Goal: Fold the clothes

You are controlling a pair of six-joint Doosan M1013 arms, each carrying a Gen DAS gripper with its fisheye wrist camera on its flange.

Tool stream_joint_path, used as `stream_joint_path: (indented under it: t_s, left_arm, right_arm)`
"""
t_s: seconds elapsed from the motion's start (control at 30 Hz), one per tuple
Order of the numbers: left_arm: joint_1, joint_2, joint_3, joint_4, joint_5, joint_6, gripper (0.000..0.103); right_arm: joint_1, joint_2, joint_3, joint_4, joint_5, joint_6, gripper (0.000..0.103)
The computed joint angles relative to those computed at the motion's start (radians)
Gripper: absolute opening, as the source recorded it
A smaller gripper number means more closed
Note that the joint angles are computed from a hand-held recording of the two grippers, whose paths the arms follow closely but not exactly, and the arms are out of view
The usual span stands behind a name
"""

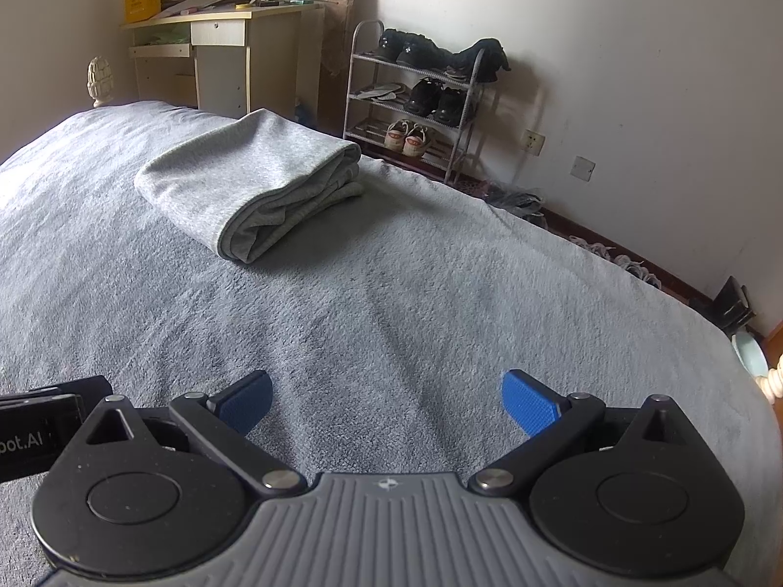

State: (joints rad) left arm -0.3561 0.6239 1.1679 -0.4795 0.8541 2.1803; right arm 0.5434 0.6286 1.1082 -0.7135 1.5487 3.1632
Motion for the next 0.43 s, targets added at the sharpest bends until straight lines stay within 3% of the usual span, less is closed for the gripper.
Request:
stream_joint_path:
  t_s: [0.43]
  left_arm:
    - [-0.002, -0.006, 0.007, 0.002, -0.004, 0.003, 0.103]
  right_arm:
    - [0.0, -0.002, 0.005, 0.005, -0.003, 0.004, 0.103]
